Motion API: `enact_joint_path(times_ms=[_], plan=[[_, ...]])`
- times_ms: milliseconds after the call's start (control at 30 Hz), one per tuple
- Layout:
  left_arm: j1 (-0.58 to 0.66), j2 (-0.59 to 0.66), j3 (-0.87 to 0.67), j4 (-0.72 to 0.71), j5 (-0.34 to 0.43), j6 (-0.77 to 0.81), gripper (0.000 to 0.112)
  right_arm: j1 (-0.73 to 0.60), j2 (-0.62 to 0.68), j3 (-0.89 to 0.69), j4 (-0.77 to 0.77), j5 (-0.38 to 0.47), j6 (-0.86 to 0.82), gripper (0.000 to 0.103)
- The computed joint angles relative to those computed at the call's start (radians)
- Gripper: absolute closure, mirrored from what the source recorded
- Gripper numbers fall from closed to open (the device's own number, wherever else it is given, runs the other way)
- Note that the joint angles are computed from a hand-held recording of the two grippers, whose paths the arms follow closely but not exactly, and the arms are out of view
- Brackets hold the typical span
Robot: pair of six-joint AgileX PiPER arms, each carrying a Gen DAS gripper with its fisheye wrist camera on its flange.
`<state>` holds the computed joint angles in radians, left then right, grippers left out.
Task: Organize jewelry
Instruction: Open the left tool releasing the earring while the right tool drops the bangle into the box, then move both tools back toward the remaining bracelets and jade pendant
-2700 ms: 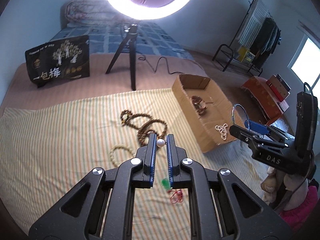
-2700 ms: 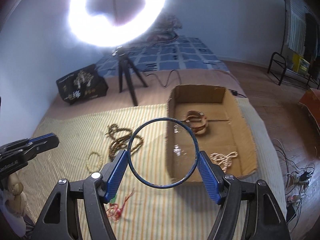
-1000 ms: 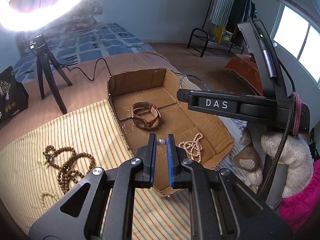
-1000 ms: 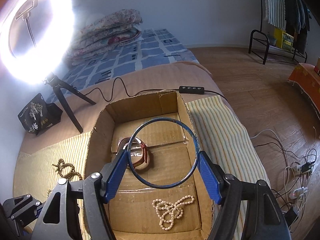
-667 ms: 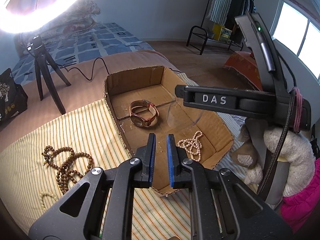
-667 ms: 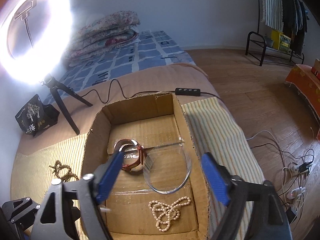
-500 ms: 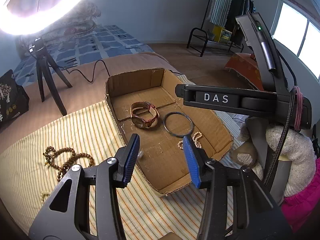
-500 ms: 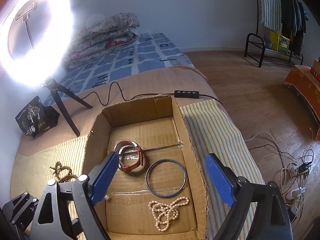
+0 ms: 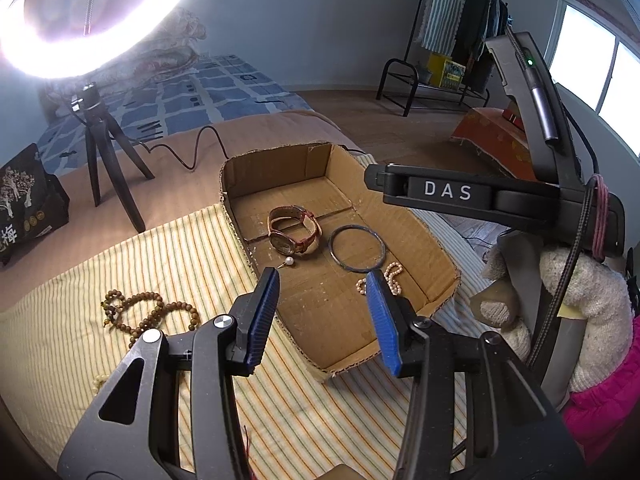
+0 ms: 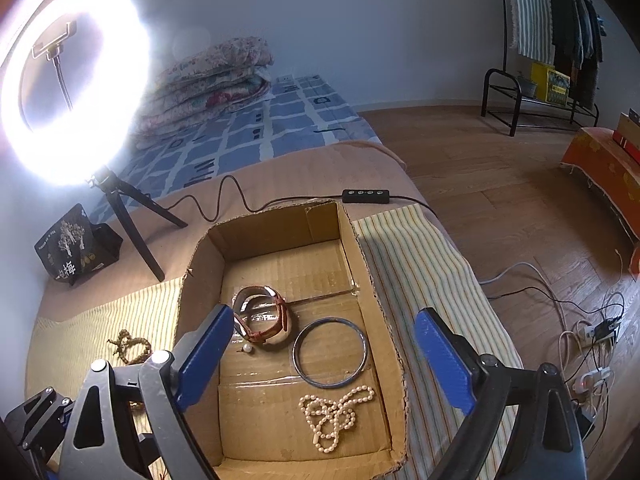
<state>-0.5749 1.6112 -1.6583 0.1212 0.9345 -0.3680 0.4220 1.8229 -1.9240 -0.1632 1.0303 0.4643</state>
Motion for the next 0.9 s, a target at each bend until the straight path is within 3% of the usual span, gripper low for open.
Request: enact_joint_path(times_ms=[333,500,900], plan=[[0.001,-0.087,0.045,0.039,0.026,-0.015,0.066,0.036,-0.083,0.055,-0.048,-0.007,0.055,0.007],[0.051,-0.165,0.105,0.023,0.030,0.012,0.066,0.072,-0.171,0.151,-0.075,-0.068,0.100,0.000],[0.343,-0.333,0.268,-0.094,0.048,0.226,0.066,0.265,-0.270,0.275,-0.203,-0.071,0.148,0.000]])
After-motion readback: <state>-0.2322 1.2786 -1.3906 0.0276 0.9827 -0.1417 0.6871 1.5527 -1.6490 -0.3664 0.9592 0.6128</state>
